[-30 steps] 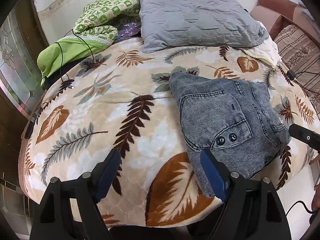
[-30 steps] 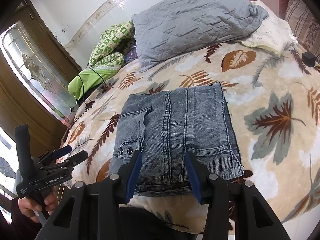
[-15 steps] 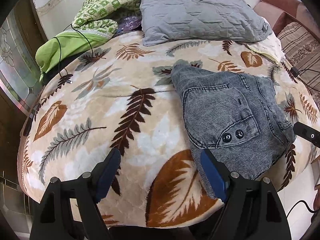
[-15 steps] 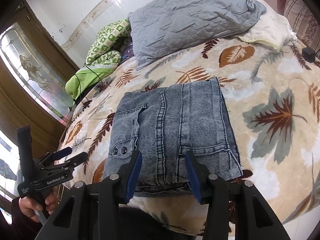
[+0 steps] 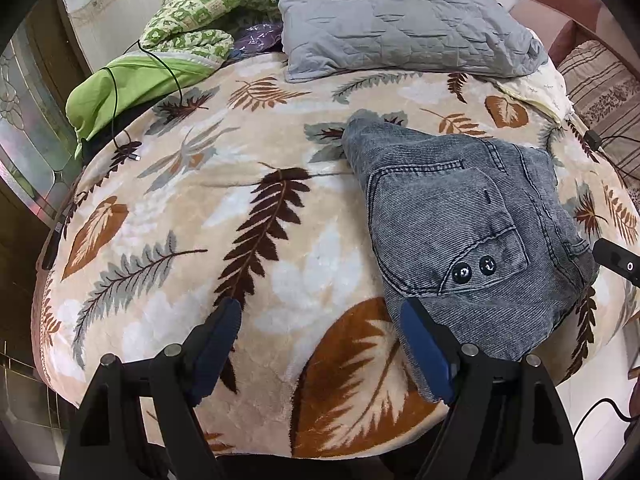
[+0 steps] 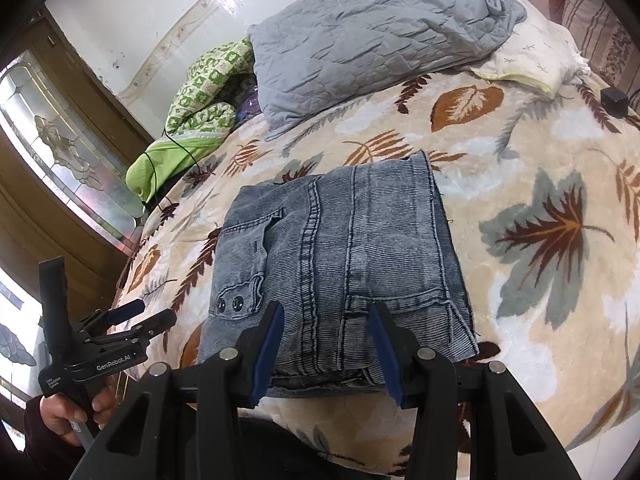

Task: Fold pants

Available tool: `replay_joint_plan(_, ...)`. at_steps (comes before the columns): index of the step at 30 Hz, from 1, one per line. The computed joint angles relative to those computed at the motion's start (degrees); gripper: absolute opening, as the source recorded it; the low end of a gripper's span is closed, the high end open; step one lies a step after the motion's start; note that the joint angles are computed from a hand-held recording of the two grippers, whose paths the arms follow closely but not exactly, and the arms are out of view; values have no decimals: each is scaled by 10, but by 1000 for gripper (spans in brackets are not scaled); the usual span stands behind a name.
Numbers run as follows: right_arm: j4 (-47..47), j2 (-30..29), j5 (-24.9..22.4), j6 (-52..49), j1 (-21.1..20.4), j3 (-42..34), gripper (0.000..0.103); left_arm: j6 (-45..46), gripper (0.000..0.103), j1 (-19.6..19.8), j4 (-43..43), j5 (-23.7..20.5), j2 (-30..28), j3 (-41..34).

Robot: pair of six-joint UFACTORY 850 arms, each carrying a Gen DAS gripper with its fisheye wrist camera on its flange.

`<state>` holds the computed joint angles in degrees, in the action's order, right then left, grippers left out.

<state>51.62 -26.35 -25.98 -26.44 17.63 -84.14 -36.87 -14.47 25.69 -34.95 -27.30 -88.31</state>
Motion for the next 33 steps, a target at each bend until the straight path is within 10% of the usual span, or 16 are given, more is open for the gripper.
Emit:
replay_joint_plan(15,-28,-21,0,48,-35,-16,58,116,82,17,-106,7,-47,-55)
replay_joint_plan(33,125,-154,-130,-28,-84,-129,62,449,82,72,-540,-17,-133,-153)
